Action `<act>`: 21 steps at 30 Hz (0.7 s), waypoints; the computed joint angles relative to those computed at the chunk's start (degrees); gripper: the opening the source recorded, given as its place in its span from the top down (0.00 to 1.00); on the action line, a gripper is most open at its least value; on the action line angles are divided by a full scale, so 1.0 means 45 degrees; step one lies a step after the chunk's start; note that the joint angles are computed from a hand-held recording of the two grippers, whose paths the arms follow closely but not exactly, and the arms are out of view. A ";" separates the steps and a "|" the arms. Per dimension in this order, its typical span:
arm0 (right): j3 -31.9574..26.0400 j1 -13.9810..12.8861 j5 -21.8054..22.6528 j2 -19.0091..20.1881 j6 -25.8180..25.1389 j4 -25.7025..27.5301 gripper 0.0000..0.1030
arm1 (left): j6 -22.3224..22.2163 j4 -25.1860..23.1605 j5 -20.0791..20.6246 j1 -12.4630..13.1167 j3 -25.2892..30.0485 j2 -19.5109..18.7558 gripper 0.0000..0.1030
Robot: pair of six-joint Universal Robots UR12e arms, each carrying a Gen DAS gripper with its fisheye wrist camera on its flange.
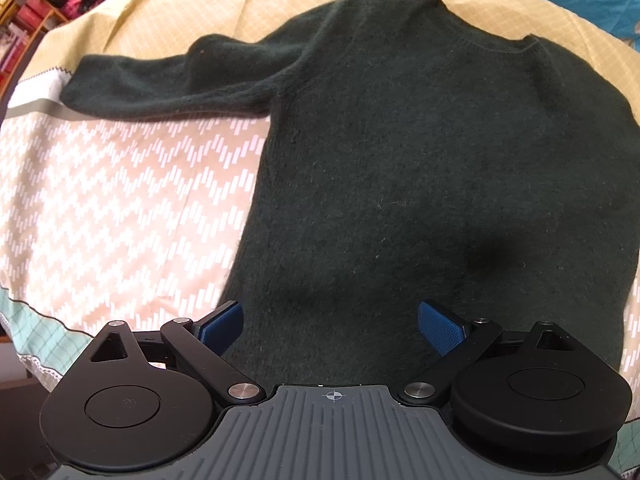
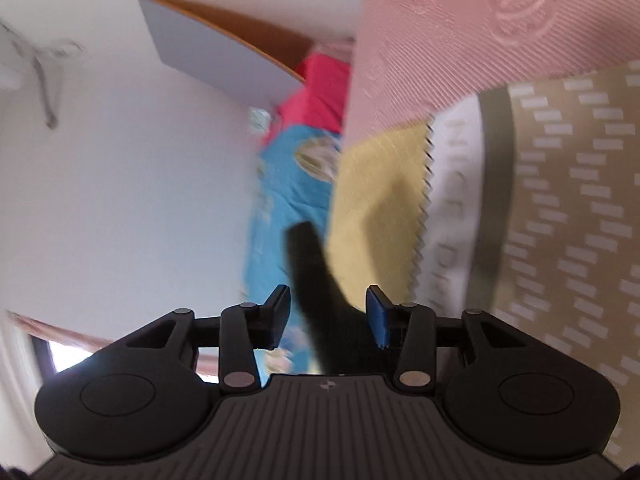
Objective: Fold small clothes
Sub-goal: 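Lift the sleeve and fold it across the sweater body, open right gripper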
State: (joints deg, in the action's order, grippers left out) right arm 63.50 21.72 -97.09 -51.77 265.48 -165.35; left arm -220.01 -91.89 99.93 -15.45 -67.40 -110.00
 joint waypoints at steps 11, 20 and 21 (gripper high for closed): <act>-0.0370 -0.0118 0.0908 0.0214 -0.0140 0.1017 0.28 | -0.0010 -0.0074 -0.0024 -0.0014 -0.0049 0.0005 0.00; -0.2487 0.0041 0.0203 0.0862 -0.2893 0.4046 0.91 | 0.0036 0.0156 -0.0153 -0.0053 -0.0175 0.0091 0.00; -0.2385 0.0085 -0.0401 0.0838 -0.2738 0.3652 0.91 | 0.0031 0.0206 -0.0144 -0.0054 -0.0215 0.0123 0.00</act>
